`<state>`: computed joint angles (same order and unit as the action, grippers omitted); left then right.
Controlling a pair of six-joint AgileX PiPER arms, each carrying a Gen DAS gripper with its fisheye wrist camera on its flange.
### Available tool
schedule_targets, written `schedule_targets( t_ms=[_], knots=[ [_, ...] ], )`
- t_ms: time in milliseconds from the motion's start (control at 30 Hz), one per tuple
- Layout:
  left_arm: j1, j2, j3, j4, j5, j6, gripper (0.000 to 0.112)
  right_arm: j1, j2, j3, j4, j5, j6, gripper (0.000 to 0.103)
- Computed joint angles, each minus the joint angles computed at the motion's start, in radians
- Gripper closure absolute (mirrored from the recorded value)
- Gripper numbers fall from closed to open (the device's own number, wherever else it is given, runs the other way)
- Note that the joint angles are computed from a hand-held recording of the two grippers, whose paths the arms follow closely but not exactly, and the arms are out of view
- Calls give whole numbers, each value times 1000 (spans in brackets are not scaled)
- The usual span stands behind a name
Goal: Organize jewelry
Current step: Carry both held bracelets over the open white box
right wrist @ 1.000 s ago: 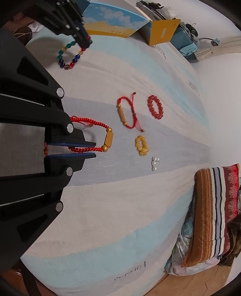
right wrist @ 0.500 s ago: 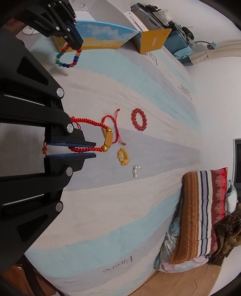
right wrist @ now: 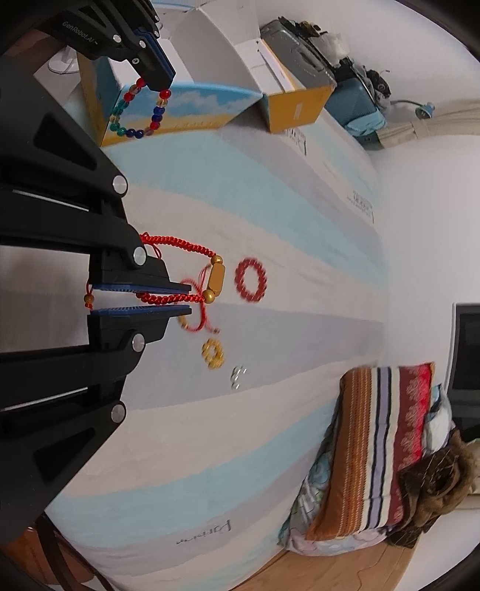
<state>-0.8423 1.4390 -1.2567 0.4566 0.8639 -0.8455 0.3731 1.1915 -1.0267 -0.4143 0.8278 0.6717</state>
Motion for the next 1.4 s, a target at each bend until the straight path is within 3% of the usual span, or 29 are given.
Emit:
schedule_targets(
  t_ms=[267,567,1000,1167,1400],
  knots=[
    [88,-156,39,24,89,26,103,215,86,-145,-78,53,113,98],
    [309,-320,145,-46,118,152,103,433,261,-323,-145,96,198,98],
    [791,-436,349,-316,15,534,103,554,579,-549,-19,48,72,98],
    [943,-408,401,-412,-17,678,103,568,684,-635,9,85,37,98],
    [1036,-339,445,-485,-68,790,103,558,791,-746,51,182,-11,98]
  ],
)
